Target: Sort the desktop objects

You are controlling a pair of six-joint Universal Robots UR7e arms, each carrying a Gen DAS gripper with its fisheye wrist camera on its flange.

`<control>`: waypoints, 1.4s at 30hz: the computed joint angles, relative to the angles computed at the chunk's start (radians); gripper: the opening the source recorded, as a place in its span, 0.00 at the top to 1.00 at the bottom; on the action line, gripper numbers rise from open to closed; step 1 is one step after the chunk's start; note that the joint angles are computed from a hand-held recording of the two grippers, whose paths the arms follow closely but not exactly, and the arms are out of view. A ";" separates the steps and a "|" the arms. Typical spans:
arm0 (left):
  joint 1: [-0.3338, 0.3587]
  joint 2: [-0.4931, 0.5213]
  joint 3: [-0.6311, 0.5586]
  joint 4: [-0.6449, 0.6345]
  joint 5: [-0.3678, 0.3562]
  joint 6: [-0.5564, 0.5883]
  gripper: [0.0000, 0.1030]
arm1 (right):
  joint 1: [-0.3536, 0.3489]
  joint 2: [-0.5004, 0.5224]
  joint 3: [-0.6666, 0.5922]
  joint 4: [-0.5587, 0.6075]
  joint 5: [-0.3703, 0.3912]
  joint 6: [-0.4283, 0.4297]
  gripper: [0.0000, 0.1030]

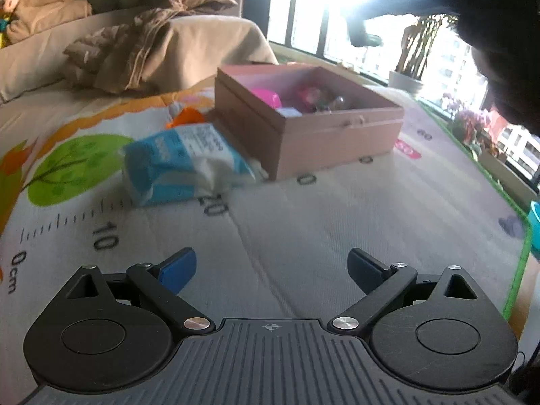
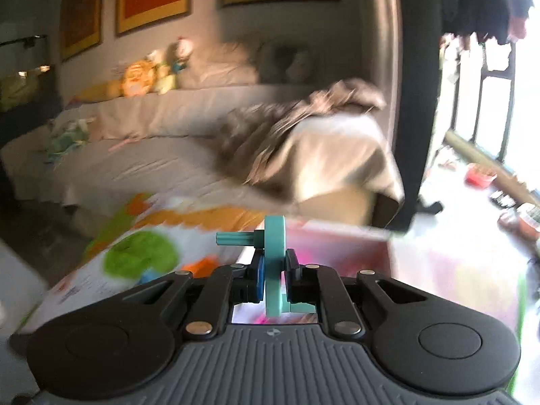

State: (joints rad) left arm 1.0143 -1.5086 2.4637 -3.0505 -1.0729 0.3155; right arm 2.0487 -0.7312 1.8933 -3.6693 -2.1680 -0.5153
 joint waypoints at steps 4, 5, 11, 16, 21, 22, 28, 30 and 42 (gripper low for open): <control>0.008 0.039 -0.026 -0.034 -0.013 0.008 0.03 | -0.028 0.064 -0.156 0.107 -0.067 0.021 0.80; 0.010 0.046 -0.030 -0.044 -0.009 0.014 0.03 | -0.034 0.082 -0.185 0.113 -0.083 0.021 0.78; 0.043 0.114 -0.074 -0.128 0.044 0.036 0.02 | -0.061 0.095 -0.203 0.155 -0.073 0.089 0.70; 0.065 0.139 -0.104 -0.143 0.073 0.035 0.02 | -0.048 0.086 -0.217 0.373 0.004 0.213 0.60; 0.080 0.104 -0.099 -0.114 0.075 0.043 0.01 | -0.025 0.214 -0.416 0.621 0.027 0.230 0.46; 0.084 0.096 -0.095 -0.110 0.067 0.047 0.01 | -0.021 0.259 -0.477 0.660 0.005 0.204 0.45; 0.097 0.044 -0.073 -0.078 0.051 0.032 0.01 | -0.011 0.460 -0.744 0.844 -0.157 0.191 0.60; 0.102 0.034 -0.071 -0.074 0.047 0.032 0.01 | -0.005 0.465 -0.725 0.833 -0.165 0.155 0.62; 0.087 -0.102 -0.025 0.130 -0.070 0.081 0.00 | 0.037 0.217 -0.271 0.739 -0.039 0.192 0.64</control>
